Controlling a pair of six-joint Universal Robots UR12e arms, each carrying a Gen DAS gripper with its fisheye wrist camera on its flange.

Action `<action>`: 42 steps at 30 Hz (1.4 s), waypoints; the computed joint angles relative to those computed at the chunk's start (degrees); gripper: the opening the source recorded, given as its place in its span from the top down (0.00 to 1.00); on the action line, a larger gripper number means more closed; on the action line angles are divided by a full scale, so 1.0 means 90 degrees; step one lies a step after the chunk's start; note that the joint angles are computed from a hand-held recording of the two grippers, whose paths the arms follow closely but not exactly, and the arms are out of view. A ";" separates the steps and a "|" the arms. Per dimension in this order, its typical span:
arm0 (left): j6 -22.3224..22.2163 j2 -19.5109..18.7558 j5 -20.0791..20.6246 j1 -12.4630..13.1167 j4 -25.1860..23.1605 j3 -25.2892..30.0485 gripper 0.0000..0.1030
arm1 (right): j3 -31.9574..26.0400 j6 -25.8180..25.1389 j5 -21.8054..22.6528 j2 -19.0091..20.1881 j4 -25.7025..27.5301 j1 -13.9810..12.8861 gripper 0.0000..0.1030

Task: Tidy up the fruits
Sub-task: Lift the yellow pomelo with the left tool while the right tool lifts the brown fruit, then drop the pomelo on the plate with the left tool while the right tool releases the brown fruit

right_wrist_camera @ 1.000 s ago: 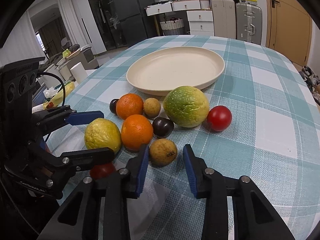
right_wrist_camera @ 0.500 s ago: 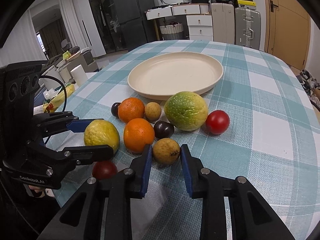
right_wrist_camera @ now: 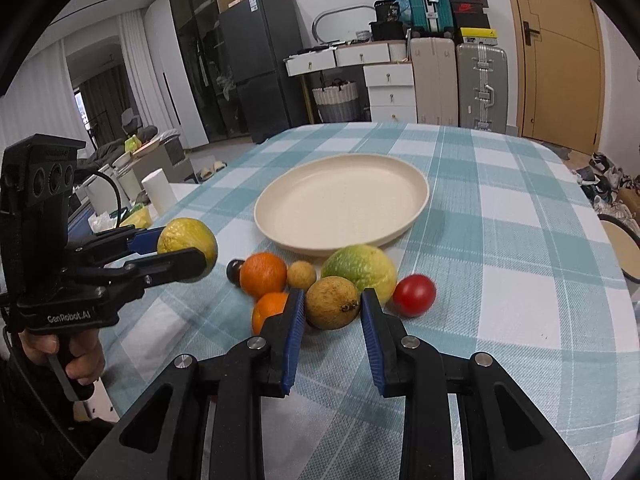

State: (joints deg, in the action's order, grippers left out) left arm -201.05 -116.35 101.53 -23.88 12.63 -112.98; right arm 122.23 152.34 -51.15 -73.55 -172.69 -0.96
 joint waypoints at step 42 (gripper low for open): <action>0.0049 -0.0717 0.0488 0.0513 -0.0071 0.0983 0.51 | -0.1048 0.0823 -0.0626 0.0637 -0.0064 0.0433 0.72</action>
